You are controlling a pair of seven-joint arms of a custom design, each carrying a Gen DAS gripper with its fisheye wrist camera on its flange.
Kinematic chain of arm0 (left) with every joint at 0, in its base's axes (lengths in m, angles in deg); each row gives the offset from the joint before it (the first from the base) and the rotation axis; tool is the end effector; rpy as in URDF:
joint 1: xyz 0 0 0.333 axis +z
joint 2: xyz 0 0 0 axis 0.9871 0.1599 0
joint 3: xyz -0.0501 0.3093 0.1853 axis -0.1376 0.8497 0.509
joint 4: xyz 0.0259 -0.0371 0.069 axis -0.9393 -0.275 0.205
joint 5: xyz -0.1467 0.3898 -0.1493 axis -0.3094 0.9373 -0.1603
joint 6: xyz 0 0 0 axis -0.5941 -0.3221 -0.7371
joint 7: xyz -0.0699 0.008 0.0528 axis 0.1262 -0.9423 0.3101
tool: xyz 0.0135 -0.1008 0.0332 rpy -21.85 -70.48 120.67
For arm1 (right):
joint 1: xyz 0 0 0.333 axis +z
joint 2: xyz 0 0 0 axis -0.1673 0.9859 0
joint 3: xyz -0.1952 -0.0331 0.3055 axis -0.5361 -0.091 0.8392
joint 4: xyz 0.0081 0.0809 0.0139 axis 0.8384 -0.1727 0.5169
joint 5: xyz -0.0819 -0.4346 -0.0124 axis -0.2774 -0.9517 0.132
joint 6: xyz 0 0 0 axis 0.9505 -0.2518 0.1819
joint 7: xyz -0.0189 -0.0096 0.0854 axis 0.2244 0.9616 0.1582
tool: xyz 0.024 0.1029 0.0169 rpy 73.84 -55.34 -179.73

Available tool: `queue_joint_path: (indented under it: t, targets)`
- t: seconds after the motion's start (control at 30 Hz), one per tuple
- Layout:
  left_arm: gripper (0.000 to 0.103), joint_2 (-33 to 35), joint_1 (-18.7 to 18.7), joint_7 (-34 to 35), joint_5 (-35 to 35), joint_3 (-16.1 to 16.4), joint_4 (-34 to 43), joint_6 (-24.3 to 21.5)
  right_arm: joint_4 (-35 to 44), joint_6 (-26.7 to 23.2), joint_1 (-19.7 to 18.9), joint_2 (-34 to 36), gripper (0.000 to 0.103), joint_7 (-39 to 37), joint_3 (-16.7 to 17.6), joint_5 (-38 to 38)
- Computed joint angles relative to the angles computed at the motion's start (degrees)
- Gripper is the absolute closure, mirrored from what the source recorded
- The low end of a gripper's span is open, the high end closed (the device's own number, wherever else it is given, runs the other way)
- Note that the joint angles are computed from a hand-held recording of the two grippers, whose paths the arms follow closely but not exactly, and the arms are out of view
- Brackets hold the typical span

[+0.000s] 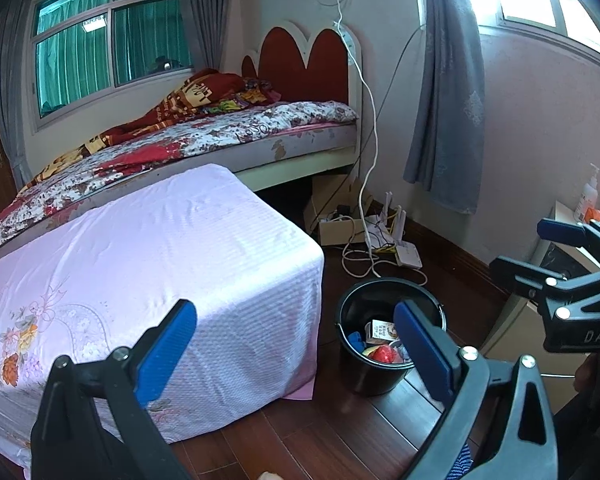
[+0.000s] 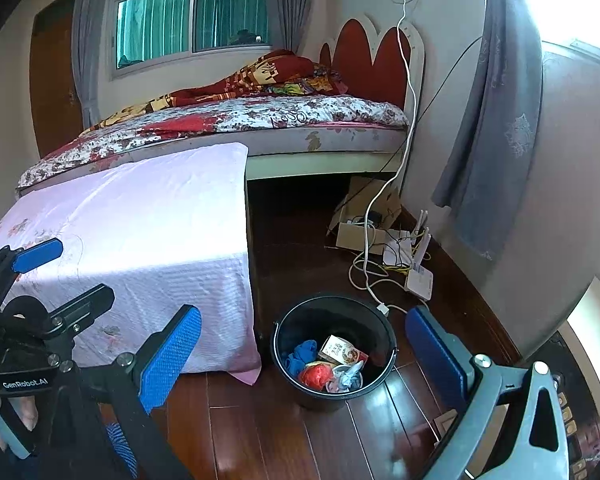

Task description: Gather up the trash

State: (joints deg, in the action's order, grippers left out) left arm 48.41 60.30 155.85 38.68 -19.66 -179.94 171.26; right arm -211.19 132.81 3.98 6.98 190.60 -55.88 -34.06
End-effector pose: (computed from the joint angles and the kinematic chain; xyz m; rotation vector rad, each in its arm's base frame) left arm 0.4966 -0.2093 0.5117 -1.2423 2.0233 -1.0404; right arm 0.3991 0.2604 0.5256 -1.5921 1.7715 -0.9402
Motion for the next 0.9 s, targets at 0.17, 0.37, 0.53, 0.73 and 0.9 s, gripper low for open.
queue_joint_path:
  t: [0.17,0.37,0.53,0.73,0.9]
  targets:
    - [0.003,0.05,-0.53,0.26,-0.15,0.5,0.07,0.06,0.06,0.09,0.04,0.45,0.0,-0.39,-0.08,0.29]
    - [0.003,0.09,-0.37,0.16,-0.15,0.27,0.21,-0.2,0.16,0.26,-0.02,0.6,0.0,-0.07,-0.04,0.09]
    - [0.003,0.09,-0.89,0.53,-0.52,0.72,0.16,-0.09,0.17,0.36,-0.01,0.62,0.0,0.22,-0.02,-0.16]
    - [0.003,0.11,-0.94,0.8,-0.76,0.77,0.23,-0.16,0.08,0.28,0.21,0.58,0.0,-0.11,-0.19,0.28]
    - [0.003,0.15,-0.57,0.76,-0.75,0.37,0.26,-0.07,0.1,0.32,0.18,0.65,0.0,-0.12,-0.11,0.29]
